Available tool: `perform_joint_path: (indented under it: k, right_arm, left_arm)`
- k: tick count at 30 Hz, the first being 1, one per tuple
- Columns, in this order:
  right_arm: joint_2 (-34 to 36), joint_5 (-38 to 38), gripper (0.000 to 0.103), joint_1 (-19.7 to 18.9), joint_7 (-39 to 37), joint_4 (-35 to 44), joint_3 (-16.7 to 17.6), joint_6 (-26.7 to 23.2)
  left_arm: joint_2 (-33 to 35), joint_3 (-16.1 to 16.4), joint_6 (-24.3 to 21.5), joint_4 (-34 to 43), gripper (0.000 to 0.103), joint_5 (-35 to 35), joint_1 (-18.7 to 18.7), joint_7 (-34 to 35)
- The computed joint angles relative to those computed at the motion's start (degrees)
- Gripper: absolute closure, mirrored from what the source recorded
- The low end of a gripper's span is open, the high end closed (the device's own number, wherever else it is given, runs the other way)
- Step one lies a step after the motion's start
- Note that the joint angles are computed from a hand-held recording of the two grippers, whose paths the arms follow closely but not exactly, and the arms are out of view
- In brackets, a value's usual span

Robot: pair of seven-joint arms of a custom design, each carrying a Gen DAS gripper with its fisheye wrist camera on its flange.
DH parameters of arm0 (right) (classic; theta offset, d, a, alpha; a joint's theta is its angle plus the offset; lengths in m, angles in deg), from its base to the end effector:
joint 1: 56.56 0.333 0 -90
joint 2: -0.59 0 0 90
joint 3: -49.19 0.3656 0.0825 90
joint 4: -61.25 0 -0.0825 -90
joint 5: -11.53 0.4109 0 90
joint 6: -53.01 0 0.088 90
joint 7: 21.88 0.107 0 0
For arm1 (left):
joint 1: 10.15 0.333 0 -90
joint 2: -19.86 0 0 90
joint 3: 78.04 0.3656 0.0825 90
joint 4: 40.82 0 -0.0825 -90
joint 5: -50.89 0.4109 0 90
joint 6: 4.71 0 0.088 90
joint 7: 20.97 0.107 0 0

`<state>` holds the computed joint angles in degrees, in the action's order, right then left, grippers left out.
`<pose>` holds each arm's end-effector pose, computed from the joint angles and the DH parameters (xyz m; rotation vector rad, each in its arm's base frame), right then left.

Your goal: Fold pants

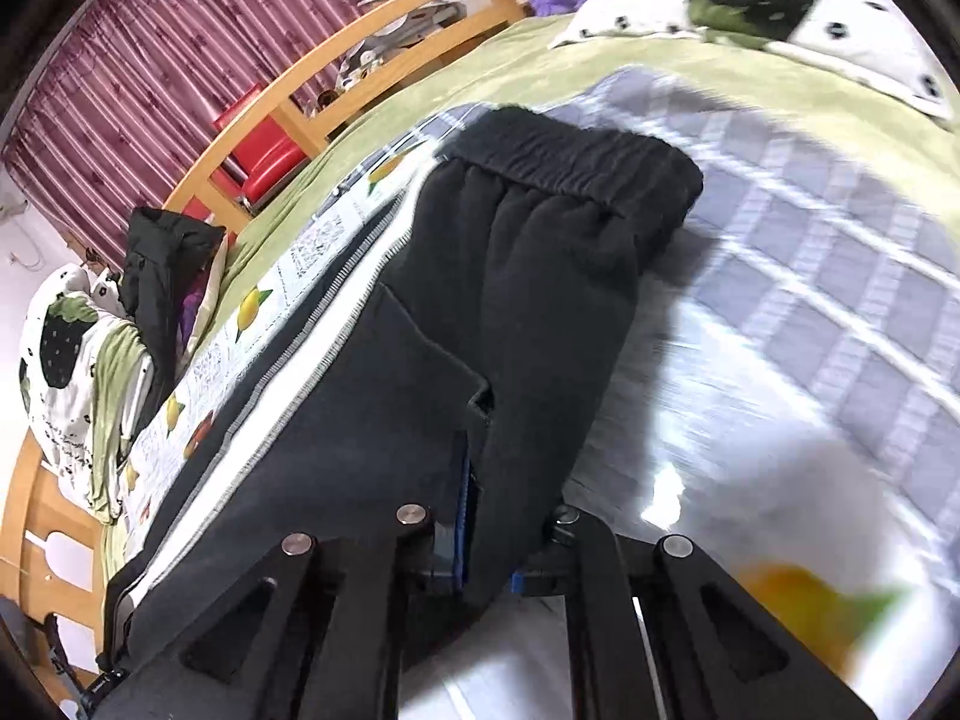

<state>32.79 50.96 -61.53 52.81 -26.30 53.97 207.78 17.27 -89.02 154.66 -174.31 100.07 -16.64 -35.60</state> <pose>0.7913 -0.0383 0.4225 -1.4120 1.9212 -0.1881 0.5131 -0.1977 0.4307 -2.4757 1.0341 -0.7949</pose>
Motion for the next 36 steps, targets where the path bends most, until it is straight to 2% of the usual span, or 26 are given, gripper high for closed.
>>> perform_joint_path:
  k: [4, 9, 11, 13, 15, 19, 22, 24, 27, 30, 31, 32, 34, 36]
  right_arm:
    - [-8.67, 2.86, 0.094, -3.23, -5.7, -10.58, -0.44, 1.39]
    - [-16.76, 5.91, 0.093, -4.86, -10.07, -20.52, -4.14, 2.41]
    - [-17.39, 4.1, 0.09, -4.06, -7.98, -22.24, -6.1, 1.55]
    - [-17.87, 1.61, 0.082, -3.92, -6.67, -23.43, -7.45, -1.84]
    - [-20.02, -2.2, 0.077, -2.55, -5.64, -26.71, -8.55, -0.2]
    - [-27.68, -10.3, 0.073, 0.52, -5.29, -36.04, -9.45, 7.54]
    - [-32.51, -14.91, 0.065, 2.56, -4.19, -40.19, -8.95, 10.58]
    - [-33.74, -11.81, 0.061, 4.17, -6.5, -39.87, -8.21, 10.29]
    - [-33.9, -6.9, 0.06, 7.13, -9.25, -37.08, -7.02, 7.58]
    - [-32.84, -2.92, 0.051, 9.5, -10.81, -33.81, -5.87, 5.55]
    - [-32.37, -2.22, 0.051, 10.26, -10.78, -32.76, -5.38, 4.54]
    - [-31.6, -2.6, 0.051, 11.02, -10.17, -31.5, -4.85, 3.17]
    - [-30.75, -4.64, 0.051, 12.32, -8.69, -30.15, -4.02, 1.7]
    - [-29.44, -6.71, 0.051, 13.5, -8.94, -28.2, -3.29, -1.37]
  left_arm:
    - [-2.4, -1.55, 2.64, -2.45, 0.089, -5.22, -2.09, 4.36]
    - [-3.84, -3.81, 6.35, -4.61, 0.089, -7.28, -3.6, 5.54]
    - [-4.01, -4.28, 5.47, -4.94, 0.087, -8.43, -4.13, 6.69]
    - [-4.65, -3.55, 3.15, -5.53, 0.081, -15.69, -6.18, 13.01]
    - [-6.05, -3.67, -0.1, -5.85, 0.076, -20.25, -7.56, 17.79]
    - [-12.02, -7.1, -8.19, -7.38, 0.059, -17.17, -7.84, 18.67]
    - [-14.18, -7.71, -9.73, -7.93, 0.054, -13.98, -6.62, 17.8]
    - [-14.5, -7.25, -9.83, -7.73, 0.054, -13.43, -5.92, 17.84]
    - [-13.48, -5.88, -5.57, -7.82, 0.046, -13.02, -5.02, 19.51]
    - [-9.39, -7.33, -6.75, -4.81, 0.046, -8.46, -2.74, 17.46]
    - [-8.05, -7.51, -8.15, -3.71, 0.05, -6.27, -2.04, 15.67]
    - [-7.24, -7.47, -9.04, -2.91, 0.072, -3.78, -1.62, 13.65]
    - [-6.21, -6.26, -8.5, -1.56, 0.09, 3.26, -0.13, 8.67]
    - [-5.65, -4.35, -10.61, 0.27, 0.09, 4.22, 0.53, 7.76]
